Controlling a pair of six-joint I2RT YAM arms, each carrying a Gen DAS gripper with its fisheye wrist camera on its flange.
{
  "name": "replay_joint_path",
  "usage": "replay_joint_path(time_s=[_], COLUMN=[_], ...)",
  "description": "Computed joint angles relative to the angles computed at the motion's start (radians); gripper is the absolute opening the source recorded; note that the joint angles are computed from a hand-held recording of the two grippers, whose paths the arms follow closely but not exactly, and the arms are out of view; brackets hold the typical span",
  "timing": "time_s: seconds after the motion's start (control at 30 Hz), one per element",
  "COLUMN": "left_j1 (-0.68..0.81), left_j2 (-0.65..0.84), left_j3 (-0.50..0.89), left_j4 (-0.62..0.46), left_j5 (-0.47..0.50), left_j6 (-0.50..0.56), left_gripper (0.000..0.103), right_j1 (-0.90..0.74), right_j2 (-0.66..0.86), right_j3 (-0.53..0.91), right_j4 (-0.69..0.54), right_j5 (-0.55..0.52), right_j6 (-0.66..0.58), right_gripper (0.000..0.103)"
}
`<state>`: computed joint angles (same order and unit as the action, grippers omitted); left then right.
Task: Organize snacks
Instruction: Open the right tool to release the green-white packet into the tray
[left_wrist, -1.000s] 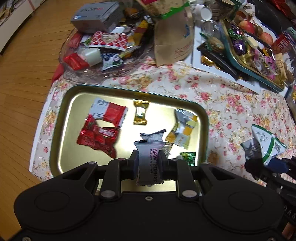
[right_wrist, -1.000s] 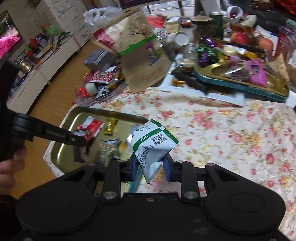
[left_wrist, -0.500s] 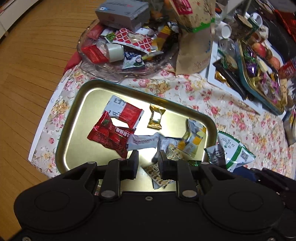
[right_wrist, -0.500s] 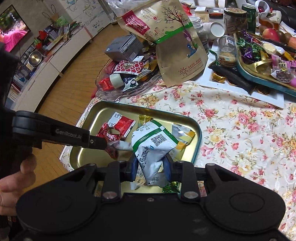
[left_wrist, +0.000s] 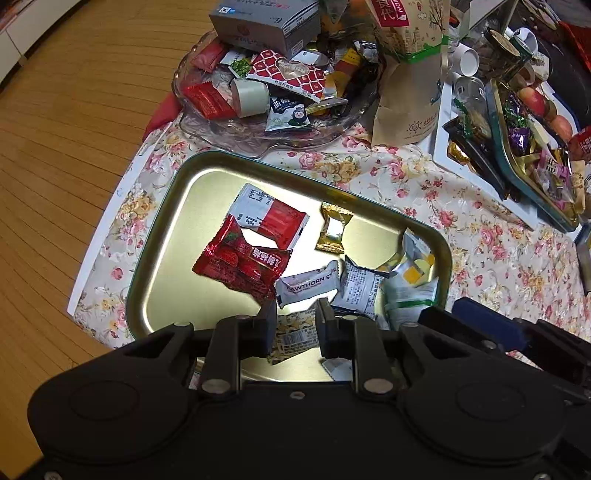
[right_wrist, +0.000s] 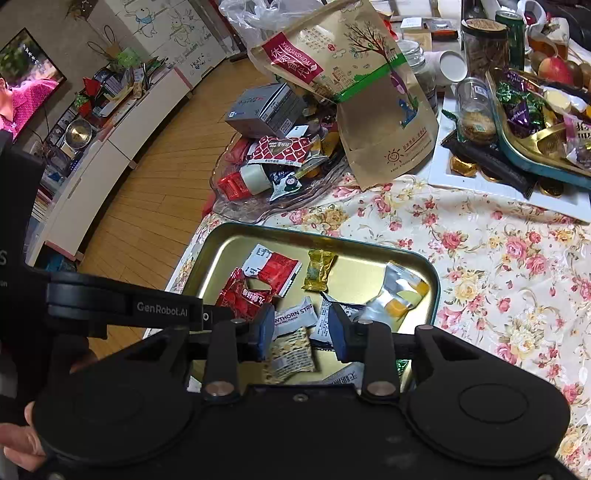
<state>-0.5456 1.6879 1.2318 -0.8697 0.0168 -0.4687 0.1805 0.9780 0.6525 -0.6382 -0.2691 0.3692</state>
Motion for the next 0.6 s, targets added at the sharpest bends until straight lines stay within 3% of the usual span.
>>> replay_joint_path(time_s=[0.17,0.6], left_j1=[-0.031,-0.197], left_j2=[0.0,0.003], left_j3=[-0.005,-0.031], left_j4=[0.003,0.038], left_j5=[-0.038,-0.211], left_j6=[0.008,0.038], left_gripper=[0.03,0.03], right_j1=[0.004,-0.069], right_j2=[-0.003,-0.071], right_j3=[0.005,-0.029], right_j4=[-0.04,-0.19], right_j5=[0.055,0.14], right_j6=[-0.009,-0.013], right_gripper=[0.043,0.043])
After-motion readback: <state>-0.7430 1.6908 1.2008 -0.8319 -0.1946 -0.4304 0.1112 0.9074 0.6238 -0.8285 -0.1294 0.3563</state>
